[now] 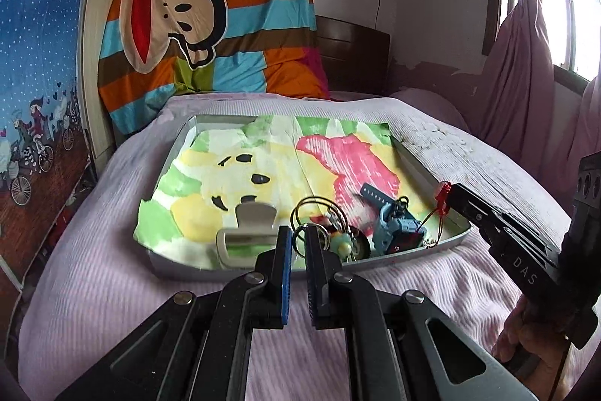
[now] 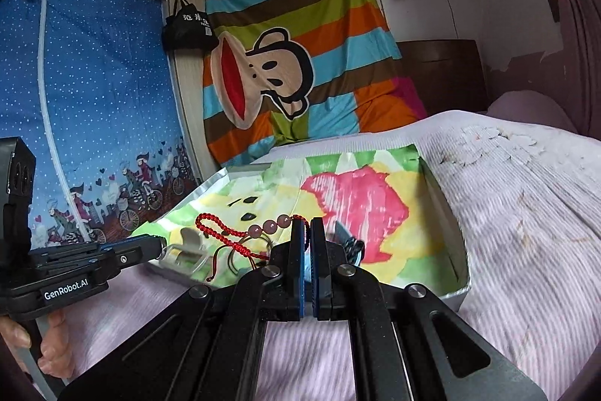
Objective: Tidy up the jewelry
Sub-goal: 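Carry the ring and red bracelet into the grey tray with both tools, then open both tools to release the ring and bracelet in the tray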
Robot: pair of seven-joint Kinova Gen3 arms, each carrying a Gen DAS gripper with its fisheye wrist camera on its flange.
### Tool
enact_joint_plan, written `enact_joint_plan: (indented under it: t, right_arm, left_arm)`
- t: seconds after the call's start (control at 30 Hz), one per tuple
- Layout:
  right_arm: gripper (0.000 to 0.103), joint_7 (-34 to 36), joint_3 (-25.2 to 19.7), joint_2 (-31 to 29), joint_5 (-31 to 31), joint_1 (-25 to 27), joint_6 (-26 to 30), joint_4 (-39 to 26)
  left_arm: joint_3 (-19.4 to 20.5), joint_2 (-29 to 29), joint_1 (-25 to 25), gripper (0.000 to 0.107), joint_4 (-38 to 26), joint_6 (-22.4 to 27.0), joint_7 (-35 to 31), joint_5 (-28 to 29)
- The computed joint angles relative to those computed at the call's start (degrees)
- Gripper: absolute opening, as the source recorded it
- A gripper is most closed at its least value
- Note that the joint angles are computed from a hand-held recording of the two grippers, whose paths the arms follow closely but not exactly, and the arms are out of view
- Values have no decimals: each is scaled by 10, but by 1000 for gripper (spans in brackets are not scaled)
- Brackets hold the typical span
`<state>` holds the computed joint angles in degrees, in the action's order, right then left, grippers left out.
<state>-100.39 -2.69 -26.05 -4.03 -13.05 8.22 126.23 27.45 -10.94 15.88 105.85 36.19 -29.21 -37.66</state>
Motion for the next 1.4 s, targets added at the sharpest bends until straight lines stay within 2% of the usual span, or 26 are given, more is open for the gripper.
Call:
enact_joint_plan:
  t: [0.07,0.23,0.37,0.6,0.73,0.93,1.1,1.33,1.4]
  right_arm:
    - [3,-1,-7,23,4,13,16,-29]
    - [3,-18,-61,77,37,79,73,-94]
    - [3,-27,-71,102,64,87,102,-117]
    - [3,-11,-33,133,54,46,128,-134]
    - [3,-3,-29,144,53,39,145,-141]
    - [3,24,-11,153,29,24,163,-150]
    - [3,19,-24,160,40,32,176,-159]
    - [4,31,-14,153,25,29,166,-148]
    - [7,41,-6,145,13,24,154,-138]
  left_arm:
    - [-2,26,-1,7,-28,15,-4,-4]
    - [-57,86,34,7,-93,43,-47,48]
    - [-71,125,66,7,-134,92,-47,31]
    - [-115,172,110,7,-189,133,-93,57]
    - [-139,187,131,7,-210,154,-112,78]
    - [-167,187,133,7,-209,145,-144,132]
    - [-172,184,137,7,-204,138,-150,135]
    - [-172,168,136,7,-177,105,-130,128]
    - [-170,160,135,7,-166,92,-122,122]
